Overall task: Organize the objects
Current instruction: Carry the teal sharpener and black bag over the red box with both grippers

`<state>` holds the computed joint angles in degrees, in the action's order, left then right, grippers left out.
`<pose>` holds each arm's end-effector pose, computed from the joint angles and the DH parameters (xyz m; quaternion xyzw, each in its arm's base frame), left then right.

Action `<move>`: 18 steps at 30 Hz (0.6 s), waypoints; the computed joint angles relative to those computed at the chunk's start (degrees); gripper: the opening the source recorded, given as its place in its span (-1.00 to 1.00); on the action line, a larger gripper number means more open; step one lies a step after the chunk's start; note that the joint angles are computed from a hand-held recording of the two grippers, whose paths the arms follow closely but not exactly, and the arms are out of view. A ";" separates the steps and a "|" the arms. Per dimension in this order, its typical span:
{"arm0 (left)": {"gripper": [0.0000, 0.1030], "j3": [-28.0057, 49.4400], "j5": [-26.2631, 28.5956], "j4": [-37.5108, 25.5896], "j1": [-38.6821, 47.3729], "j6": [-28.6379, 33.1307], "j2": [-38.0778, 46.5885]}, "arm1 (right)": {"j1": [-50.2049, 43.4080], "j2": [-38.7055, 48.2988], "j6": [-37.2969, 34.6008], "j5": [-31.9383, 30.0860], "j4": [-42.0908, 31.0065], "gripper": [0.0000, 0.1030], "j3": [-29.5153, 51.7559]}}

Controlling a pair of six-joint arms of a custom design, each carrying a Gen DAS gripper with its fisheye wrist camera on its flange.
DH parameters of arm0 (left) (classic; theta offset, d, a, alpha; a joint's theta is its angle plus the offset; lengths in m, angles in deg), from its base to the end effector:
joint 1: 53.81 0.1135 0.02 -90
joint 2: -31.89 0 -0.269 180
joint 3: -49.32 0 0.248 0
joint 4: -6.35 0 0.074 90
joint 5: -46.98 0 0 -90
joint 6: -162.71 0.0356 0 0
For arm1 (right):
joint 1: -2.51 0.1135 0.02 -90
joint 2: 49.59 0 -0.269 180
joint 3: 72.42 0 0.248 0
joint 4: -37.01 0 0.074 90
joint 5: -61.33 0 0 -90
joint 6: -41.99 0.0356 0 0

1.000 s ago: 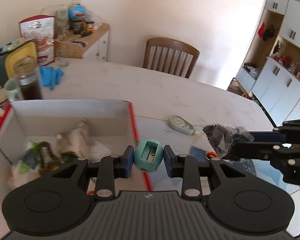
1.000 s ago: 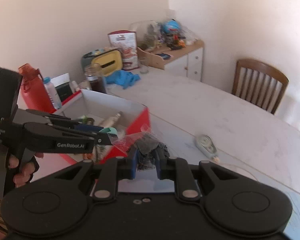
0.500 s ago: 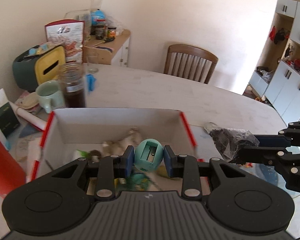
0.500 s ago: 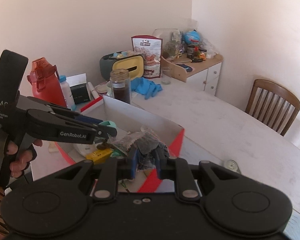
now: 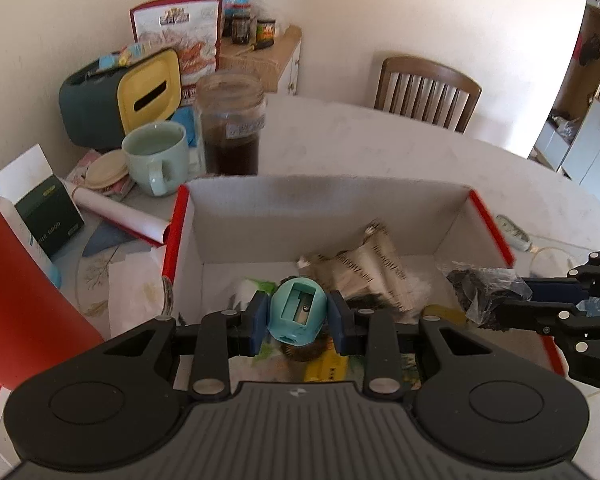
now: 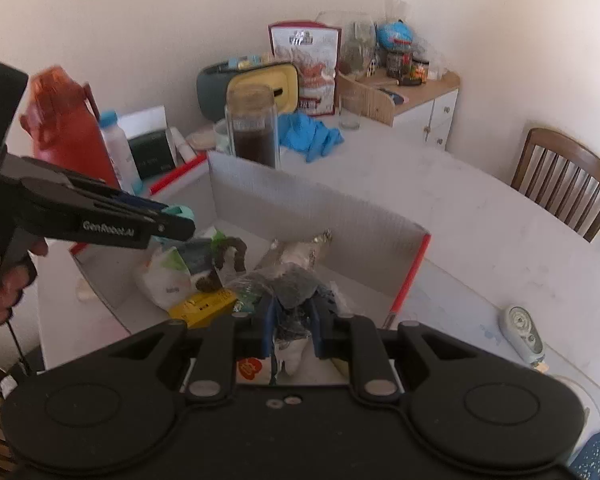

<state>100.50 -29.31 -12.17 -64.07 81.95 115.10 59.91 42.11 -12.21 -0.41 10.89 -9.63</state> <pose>0.2617 -0.0559 0.1652 0.1980 0.9143 -0.1153 0.3341 0.1788 0.2483 0.1762 -0.1013 0.9223 0.0517 0.3694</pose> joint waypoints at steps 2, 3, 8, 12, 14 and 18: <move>-0.40 0.65 0.12 0.34 0.20 0.97 2.00 | -0.32 2.16 -0.19 -0.27 -0.10 -0.67 1.42; -0.40 0.93 0.14 0.54 0.20 1.44 2.90 | -0.36 3.23 -0.31 -0.11 -0.37 -0.67 2.25; -0.40 1.96 -0.02 1.26 -0.15 3.08 6.61 | -0.89 7.93 -2.30 0.50 -1.47 -0.67 6.35; -0.40 2.81 -0.29 1.63 -0.38 4.23 9.28 | -1.76 10.75 -3.32 -0.24 -1.49 -0.67 8.75; -0.40 3.32 -0.33 1.20 -0.61 4.77 10.27 | -2.12 11.88 -3.57 -0.73 -1.26 -0.67 9.49; -0.40 3.57 -1.22 1.05 -1.63 6.10 11.73 | -2.75 14.18 -3.85 -1.51 -0.94 -0.67 10.60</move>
